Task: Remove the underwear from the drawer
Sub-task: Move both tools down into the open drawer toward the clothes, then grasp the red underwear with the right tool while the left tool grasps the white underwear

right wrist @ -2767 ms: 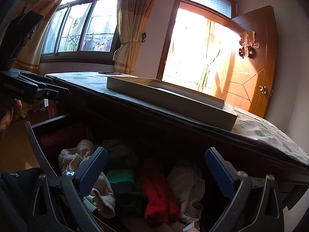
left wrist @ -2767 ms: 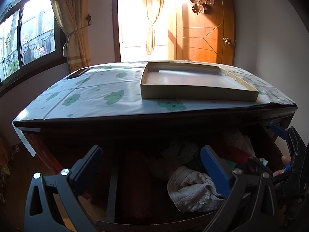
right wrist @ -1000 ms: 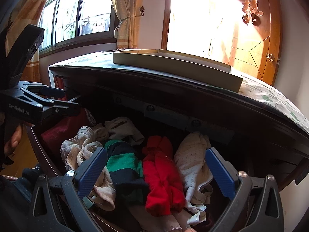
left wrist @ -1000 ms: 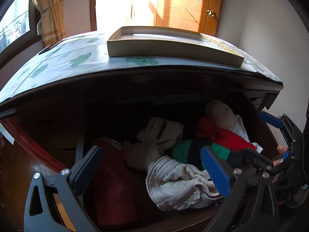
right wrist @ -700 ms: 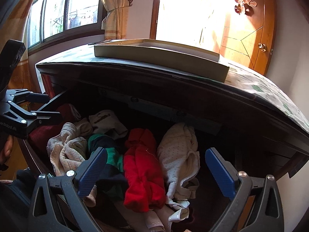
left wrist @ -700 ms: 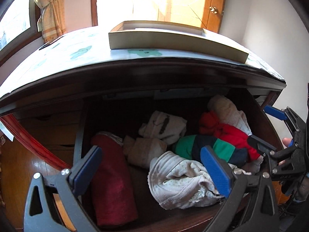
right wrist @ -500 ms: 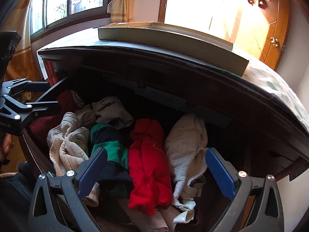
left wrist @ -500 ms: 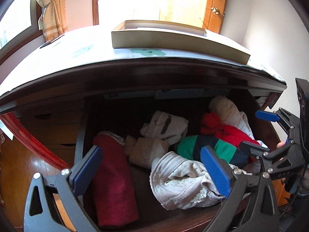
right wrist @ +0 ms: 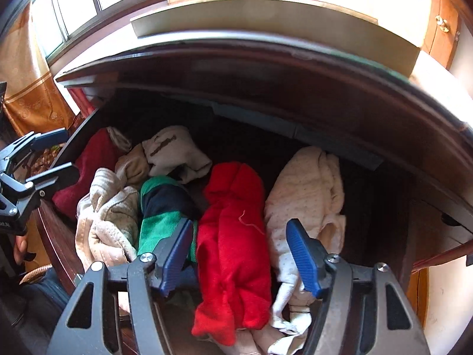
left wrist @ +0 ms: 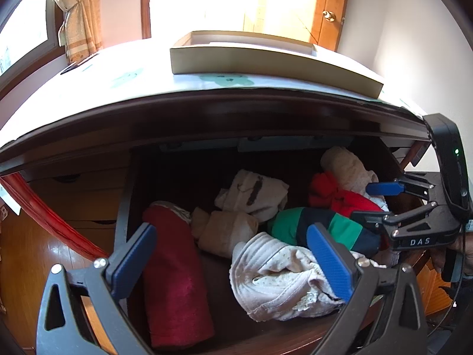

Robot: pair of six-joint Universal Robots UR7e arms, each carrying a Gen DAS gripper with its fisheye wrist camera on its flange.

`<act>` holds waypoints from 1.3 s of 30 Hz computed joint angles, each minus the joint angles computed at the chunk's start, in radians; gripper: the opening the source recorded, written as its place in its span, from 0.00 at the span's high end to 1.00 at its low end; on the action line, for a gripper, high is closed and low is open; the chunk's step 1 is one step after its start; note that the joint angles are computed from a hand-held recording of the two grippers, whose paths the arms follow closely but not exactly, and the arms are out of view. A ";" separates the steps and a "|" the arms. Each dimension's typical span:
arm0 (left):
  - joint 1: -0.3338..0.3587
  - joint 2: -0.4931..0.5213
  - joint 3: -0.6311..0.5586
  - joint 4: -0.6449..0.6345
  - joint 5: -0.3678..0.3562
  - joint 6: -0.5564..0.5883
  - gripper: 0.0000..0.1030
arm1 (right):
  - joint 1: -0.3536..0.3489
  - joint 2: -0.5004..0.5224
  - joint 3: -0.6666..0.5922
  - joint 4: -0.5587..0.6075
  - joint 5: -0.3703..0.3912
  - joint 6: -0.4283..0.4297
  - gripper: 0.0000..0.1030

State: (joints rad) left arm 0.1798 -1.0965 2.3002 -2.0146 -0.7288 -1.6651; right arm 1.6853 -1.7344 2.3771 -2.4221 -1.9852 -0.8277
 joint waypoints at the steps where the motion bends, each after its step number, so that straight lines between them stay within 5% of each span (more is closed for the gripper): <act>1: 0.000 0.001 -0.001 -0.001 -0.001 0.001 0.00 | 0.002 0.014 -0.006 0.016 -0.012 0.003 0.34; 9: 0.008 0.019 -0.004 -0.043 -0.012 0.053 0.00 | 0.005 0.106 -0.074 0.193 -0.075 0.081 0.35; 11: 0.010 0.024 -0.003 -0.067 -0.016 0.078 0.00 | 0.003 0.116 -0.079 0.203 -0.069 0.079 0.42; 14: 0.015 0.031 0.003 -0.099 -0.027 0.096 0.00 | -0.028 0.095 -0.084 0.227 -0.005 0.055 0.52; 20: 0.023 0.056 -0.001 -0.163 -0.040 0.152 0.00 | -0.094 0.000 -0.065 0.195 0.155 -0.003 0.55; 26: 0.046 0.074 -0.015 -0.213 -0.077 0.251 0.00 | -0.093 -0.001 -0.079 0.192 0.178 0.021 0.55; 33: 0.123 0.075 0.031 -0.516 -0.252 0.398 0.00 | -0.094 0.001 -0.098 0.223 0.190 0.034 0.55; 39: 0.177 0.124 0.032 -0.648 -0.326 0.442 0.02 | -0.110 -0.005 -0.089 0.224 0.200 0.022 0.54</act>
State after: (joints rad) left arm 0.3564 -0.9729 2.3318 -2.6625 -1.0549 -1.2230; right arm 1.5753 -1.7391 2.2877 -2.1981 -1.7849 -0.8058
